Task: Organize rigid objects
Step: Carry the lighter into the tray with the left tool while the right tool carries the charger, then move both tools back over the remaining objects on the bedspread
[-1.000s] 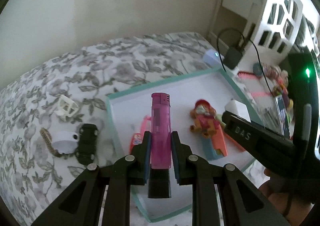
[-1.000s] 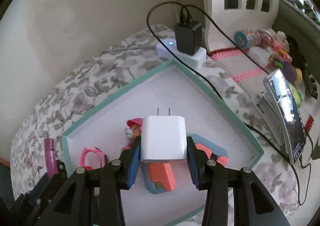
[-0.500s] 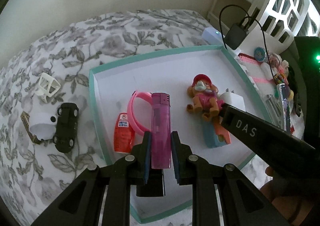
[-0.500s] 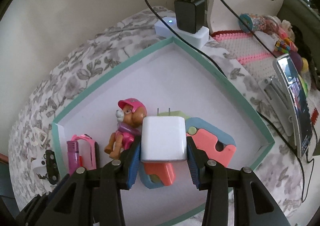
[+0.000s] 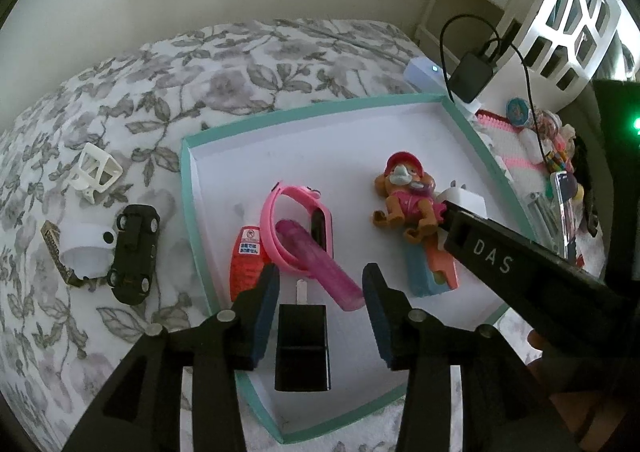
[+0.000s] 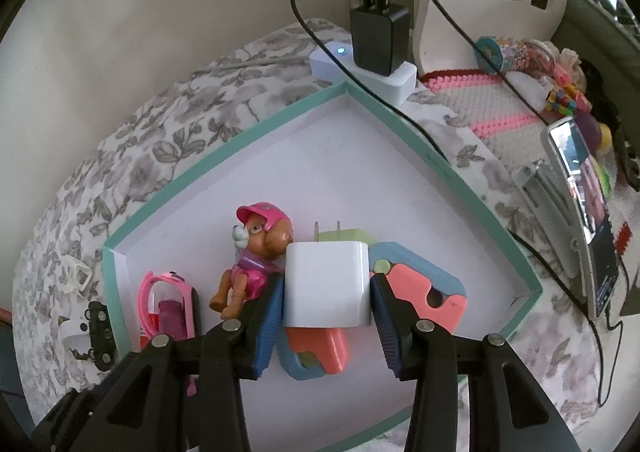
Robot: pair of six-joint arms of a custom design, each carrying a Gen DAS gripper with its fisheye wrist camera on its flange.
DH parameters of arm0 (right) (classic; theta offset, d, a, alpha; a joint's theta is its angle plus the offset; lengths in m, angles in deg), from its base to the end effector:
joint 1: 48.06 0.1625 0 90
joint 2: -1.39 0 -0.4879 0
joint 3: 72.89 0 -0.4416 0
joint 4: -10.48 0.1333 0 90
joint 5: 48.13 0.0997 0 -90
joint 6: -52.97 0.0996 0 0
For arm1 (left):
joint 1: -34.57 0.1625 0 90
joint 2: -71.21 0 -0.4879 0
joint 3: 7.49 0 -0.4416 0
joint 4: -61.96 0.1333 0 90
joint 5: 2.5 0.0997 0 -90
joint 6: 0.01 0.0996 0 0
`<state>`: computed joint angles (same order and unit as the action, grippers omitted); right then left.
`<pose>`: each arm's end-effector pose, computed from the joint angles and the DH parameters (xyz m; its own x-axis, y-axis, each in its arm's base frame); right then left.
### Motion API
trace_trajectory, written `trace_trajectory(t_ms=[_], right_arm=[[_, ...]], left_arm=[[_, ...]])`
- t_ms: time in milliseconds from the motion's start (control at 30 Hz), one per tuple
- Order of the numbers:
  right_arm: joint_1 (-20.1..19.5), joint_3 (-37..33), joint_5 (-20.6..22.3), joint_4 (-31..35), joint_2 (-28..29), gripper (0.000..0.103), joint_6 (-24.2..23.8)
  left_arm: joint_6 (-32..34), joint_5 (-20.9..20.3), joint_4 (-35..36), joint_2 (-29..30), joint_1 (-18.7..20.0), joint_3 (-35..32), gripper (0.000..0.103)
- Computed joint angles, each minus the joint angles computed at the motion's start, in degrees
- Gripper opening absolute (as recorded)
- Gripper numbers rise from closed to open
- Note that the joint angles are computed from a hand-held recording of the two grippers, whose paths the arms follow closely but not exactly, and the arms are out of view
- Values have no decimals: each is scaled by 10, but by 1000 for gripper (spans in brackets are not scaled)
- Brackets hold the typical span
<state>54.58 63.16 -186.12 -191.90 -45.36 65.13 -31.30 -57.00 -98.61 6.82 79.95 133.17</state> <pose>0.1580 -0.4335 0.0541 -0.7431 0.3238 0.5856 -0.0458 0.8485 -0.5272 -0.1497 -0.4238 0.0829 -0.8236 0.1559 -0.5454 0.3173 0.9236 -0.2152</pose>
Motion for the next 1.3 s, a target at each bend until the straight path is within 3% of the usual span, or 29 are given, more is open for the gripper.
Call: trace_trajectory(t_ms=[367, 467, 700, 1000, 1100, 1300], right_arm=[[10, -1, -1, -45, 8, 48, -24], [18, -1, -1, -78, 14, 48, -41], [41, -11, 7, -115, 34, 48, -95], [59, -23, 31, -100, 56, 48, -138], [66, -28, 29, -102, 68, 58, -157], [74, -34, 37, -97, 79, 64, -171]], left_arm=[[-46, 34, 19, -43, 11, 2, 47], [-71, 55, 38, -59, 16, 2, 58], [-110, 84, 60, -86, 24, 5, 61], [-188, 126, 131, -129, 45, 5, 76], [-210, 131, 149, -142, 58, 6, 80], [-244, 151, 184, -160, 72, 7, 86]])
